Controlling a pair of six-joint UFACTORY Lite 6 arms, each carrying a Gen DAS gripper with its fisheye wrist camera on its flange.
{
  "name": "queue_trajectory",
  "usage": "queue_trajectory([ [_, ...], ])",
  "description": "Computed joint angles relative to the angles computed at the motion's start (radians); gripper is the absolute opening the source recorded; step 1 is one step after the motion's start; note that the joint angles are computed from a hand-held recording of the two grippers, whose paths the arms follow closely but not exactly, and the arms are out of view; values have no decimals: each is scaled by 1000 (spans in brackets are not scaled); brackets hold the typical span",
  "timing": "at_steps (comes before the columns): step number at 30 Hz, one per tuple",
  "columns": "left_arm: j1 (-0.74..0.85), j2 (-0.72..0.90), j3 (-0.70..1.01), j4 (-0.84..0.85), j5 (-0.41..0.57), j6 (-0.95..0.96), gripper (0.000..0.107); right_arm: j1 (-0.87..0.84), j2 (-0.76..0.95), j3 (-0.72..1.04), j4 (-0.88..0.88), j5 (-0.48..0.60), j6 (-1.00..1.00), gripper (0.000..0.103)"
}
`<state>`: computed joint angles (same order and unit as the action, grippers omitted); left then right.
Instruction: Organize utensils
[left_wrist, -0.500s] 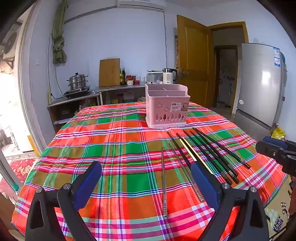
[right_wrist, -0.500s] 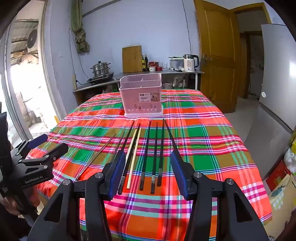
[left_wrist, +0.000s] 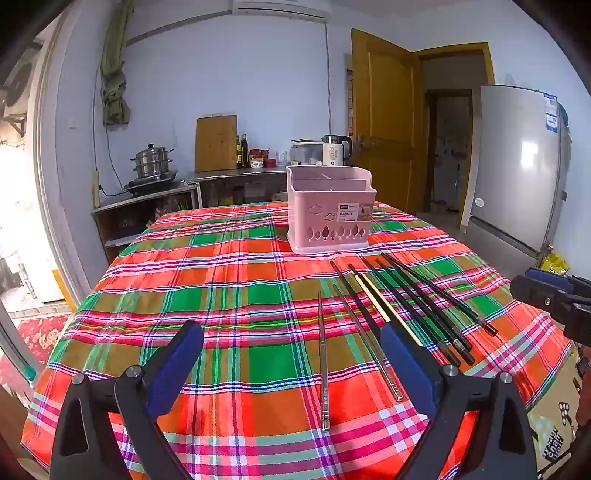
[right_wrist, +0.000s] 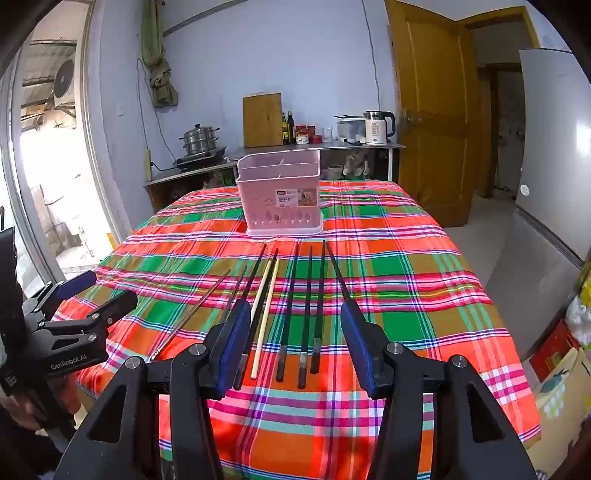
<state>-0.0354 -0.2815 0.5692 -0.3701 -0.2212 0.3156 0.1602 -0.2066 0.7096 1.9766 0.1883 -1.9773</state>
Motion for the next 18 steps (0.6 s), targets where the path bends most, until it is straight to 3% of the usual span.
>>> queue_trajectory([
  [18,-14,1,-1,-28,1,19,98,3,-4,5,-12,-4,14,52],
])
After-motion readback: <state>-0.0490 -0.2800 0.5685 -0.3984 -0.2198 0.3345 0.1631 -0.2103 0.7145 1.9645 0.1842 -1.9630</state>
